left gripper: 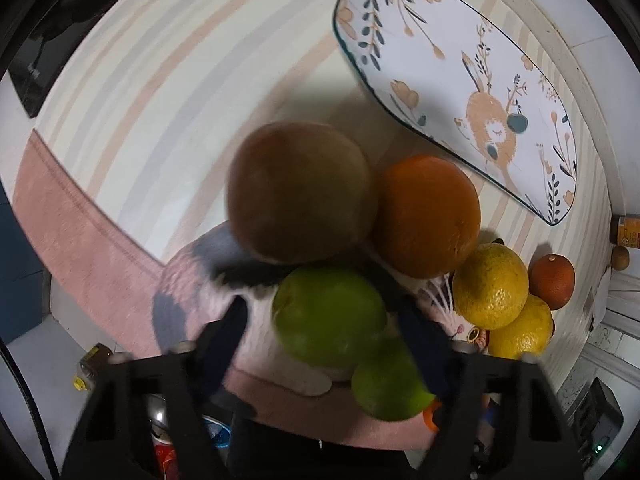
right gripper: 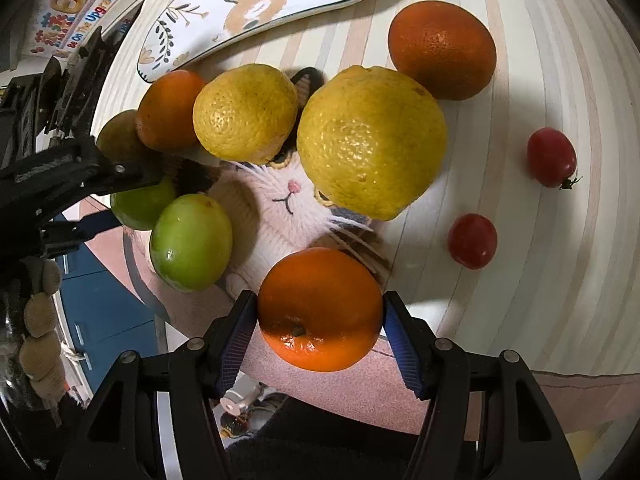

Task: Organize fruits
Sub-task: 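Grasp a green apple with the left tool while the right tool grasps an orange, then carry the green apple and orange onto the floral plate and release both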

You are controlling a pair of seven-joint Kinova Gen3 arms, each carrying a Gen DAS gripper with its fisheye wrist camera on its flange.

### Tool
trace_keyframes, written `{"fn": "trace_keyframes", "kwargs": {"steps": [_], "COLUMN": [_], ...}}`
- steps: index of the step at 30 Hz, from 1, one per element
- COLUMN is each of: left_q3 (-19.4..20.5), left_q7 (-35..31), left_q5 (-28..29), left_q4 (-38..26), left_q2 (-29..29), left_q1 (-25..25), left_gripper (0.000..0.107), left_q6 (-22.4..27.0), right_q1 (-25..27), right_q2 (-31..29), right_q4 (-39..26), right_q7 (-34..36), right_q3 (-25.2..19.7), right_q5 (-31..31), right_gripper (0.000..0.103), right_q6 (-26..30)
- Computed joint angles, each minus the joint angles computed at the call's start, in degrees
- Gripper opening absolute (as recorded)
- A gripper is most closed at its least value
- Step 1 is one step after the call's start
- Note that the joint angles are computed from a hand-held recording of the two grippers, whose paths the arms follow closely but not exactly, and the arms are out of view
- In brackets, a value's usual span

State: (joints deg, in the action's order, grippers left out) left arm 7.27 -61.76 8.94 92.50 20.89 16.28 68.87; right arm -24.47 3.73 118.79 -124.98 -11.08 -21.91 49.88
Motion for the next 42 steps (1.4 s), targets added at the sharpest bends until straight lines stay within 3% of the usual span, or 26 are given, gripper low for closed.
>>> {"fn": "trace_keyframes", "kwargs": {"steps": [4,8,14,21,26,30,34,38,42], "left_q3": [0.52,0.72,1.15,1.05,1.99,2.80,2.74,2.14,0.30], "left_q7": [0.37,2.07,5.00,3.76,3.10,1.05,-4.68,-8.20,-10.83], "left_q5": [-0.05,-2.82,-5.51,-6.38,-7.17,-6.71,-6.22,-9.92,-10.62], "left_q4": [1.81,3.38,3.62,2.55,2.50,-2.68,-10.81,-20.77,-30.78], "left_q2": [-0.59,-2.05,-2.15,-3.32,-8.95,-11.69,-9.71,-2.72,6.36], "left_q1": [0.90,3.14,6.28,7.16,6.70,6.45,4.80,5.65,5.51], "left_gripper": [0.057,0.057,0.057,0.056,0.056,0.056,0.056,0.056,0.056], "left_q6": [-3.45,-3.24,-4.29,-3.05,-0.32,1.97,3.75,6.16,10.61], "right_q1": [1.36,2.89,4.21,2.21,3.60,5.52,8.28,8.19,11.58], "right_q2": [0.67,1.76,3.75,2.42,-0.66,-3.69,-2.98,3.70,11.34], "right_q4": [-0.93,-1.26,-0.29,-1.96,-2.22,-5.28,-11.06,-21.29,-29.72], "right_q7": [2.37,4.97,9.08,5.81,8.16,9.76,14.72,17.89,23.22], "right_q3": [0.77,1.31,1.38,0.95,1.50,3.23,5.33,6.73,6.06], "right_q5": [-1.68,-5.05,-8.33,-2.61,-4.61,-5.04,-3.61,4.49,7.62], "right_gripper": [0.067,0.068,0.068,0.064,0.064,0.064,0.064,0.064,0.064], "right_q6": [2.17,3.72,1.71,1.90,3.73,5.49,6.14,7.48,11.43]}}
